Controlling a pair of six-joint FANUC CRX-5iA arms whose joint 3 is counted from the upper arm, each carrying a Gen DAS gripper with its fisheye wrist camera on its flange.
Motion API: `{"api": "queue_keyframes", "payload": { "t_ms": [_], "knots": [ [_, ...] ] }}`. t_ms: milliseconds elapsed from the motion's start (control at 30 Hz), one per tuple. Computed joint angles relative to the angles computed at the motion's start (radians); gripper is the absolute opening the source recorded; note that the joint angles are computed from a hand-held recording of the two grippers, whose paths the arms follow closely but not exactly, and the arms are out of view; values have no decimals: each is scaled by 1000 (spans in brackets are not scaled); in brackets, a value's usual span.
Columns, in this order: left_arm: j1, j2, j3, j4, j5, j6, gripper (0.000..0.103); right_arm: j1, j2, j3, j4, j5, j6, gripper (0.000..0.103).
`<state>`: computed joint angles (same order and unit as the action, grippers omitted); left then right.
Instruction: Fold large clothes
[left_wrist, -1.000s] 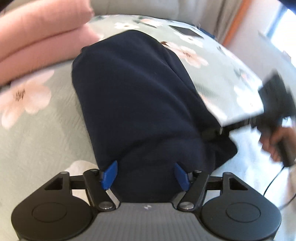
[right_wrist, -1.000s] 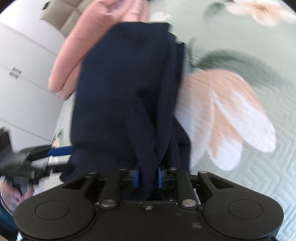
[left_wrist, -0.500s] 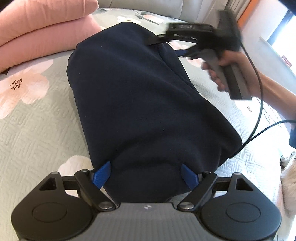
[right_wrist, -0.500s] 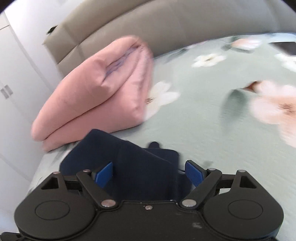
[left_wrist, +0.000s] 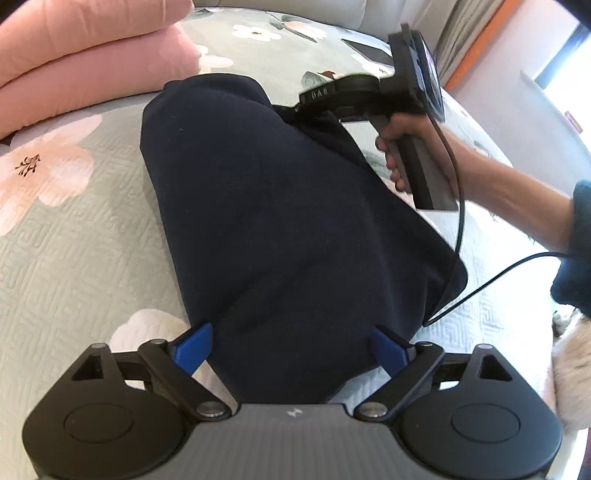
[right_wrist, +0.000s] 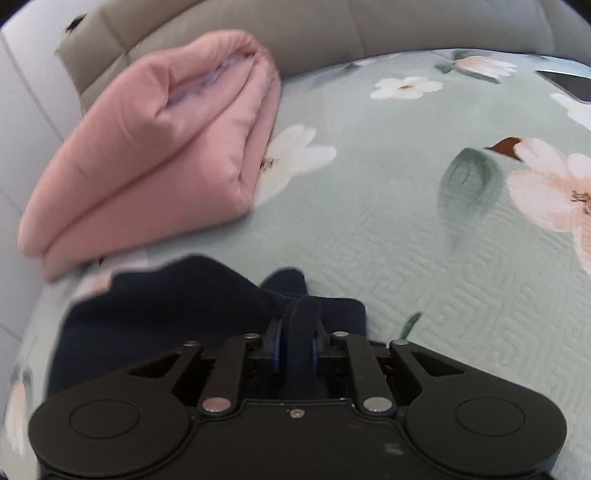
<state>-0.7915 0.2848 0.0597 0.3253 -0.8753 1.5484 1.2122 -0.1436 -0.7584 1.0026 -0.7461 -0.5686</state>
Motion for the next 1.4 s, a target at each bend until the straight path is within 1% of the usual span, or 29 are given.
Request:
{"api": "queue_keyframes", "payload": {
  "t_ms": [33,67,133,167,200,233,267,333,367,400,500,567,600,667,700,767,800,833,867,900,967,1033,1100,1133,1167,1200,1300,1367,1400],
  "knots": [
    [-4,1,3,-13,-2,8,94,6,2,17,-32,-19,29,20],
    [-9,1,7,-28,-4,16,95,12,5,30,-53,-45,53,28],
    [-16,3,15,-51,-9,31,95,31,14,66,-90,-125,90,31],
    [-18,2,16,-56,-10,40,95,44,2,65,-77,-150,64,35],
    [-18,5,22,-64,-20,56,95,62,-17,55,-51,-191,-3,32],
    [-20,8,28,-76,-30,77,95,72,-26,45,-34,-214,-57,32],
    [-19,9,27,-81,-31,91,95,86,-69,14,-5,-210,-126,33],
    [-16,1,9,-70,-14,92,95,82,-171,-65,48,-90,-218,43],
    [-15,-3,2,-65,-7,90,95,95,-221,-99,53,-31,-237,60],
    [-16,-3,2,-68,-5,94,95,116,-237,-106,43,-20,-239,79],
    [-29,5,27,-104,-21,126,95,244,-225,-73,-60,-100,-161,80],
    [-43,9,49,-139,-37,147,95,288,-177,-41,-127,-119,-136,82],
    [-48,8,56,-154,-44,158,95,300,-161,-48,-115,-101,-171,83],
    [-52,5,57,-164,-47,173,95,363,-106,-42,-46,-182,-259,84],
    [-50,-1,47,-158,-40,176,95,386,-89,-36,-28,-210,-266,85],
    [-40,-9,23,-135,-25,174,95,427,-68,-39,6,-230,-317,85],
    [-38,-13,15,-128,-21,177,95,444,-55,-52,44,-234,-412,81],
    [-36,-14,11,-127,-20,183,95,461,-47,-68,81,-247,-513,74],
    [-36,-14,12,-128,-23,189,94,488,-16,-73,112,-286,-623,32],
    [-38,-14,14,-133,-28,195,94,515,21,-64,124,-337,-687,15],
    [-42,-20,14,-147,-26,219,91,547,57,-42,135,-412,-714,13],
    [-37,-38,-4,-133,-12,224,88,580,45,-50,177,-502,-771,11],
    [-11,-73,-73,-25,41,169,86,606,9,-72,207,-570,-798,10],
    [6,-87,-111,60,56,124,86,613,0,-63,174,-582,-762,10],
    [24,-100,-148,150,63,77,85,614,3,-52,137,-584,-731,10],
    [40,-112,-179,221,66,38,84,606,-2,-57,109,-557,-708,10],
    [70,-161,-261,372,107,-59,85,572,-13,-101,88,-437,-709,9],
    [83,-185,-287,406,142,-92,87,558,12,-98,70,-413,-663,9],
    [88,-187,-269,357,146,-53,88,555,26,-86,52,-417,-628,9]
  ]
}}
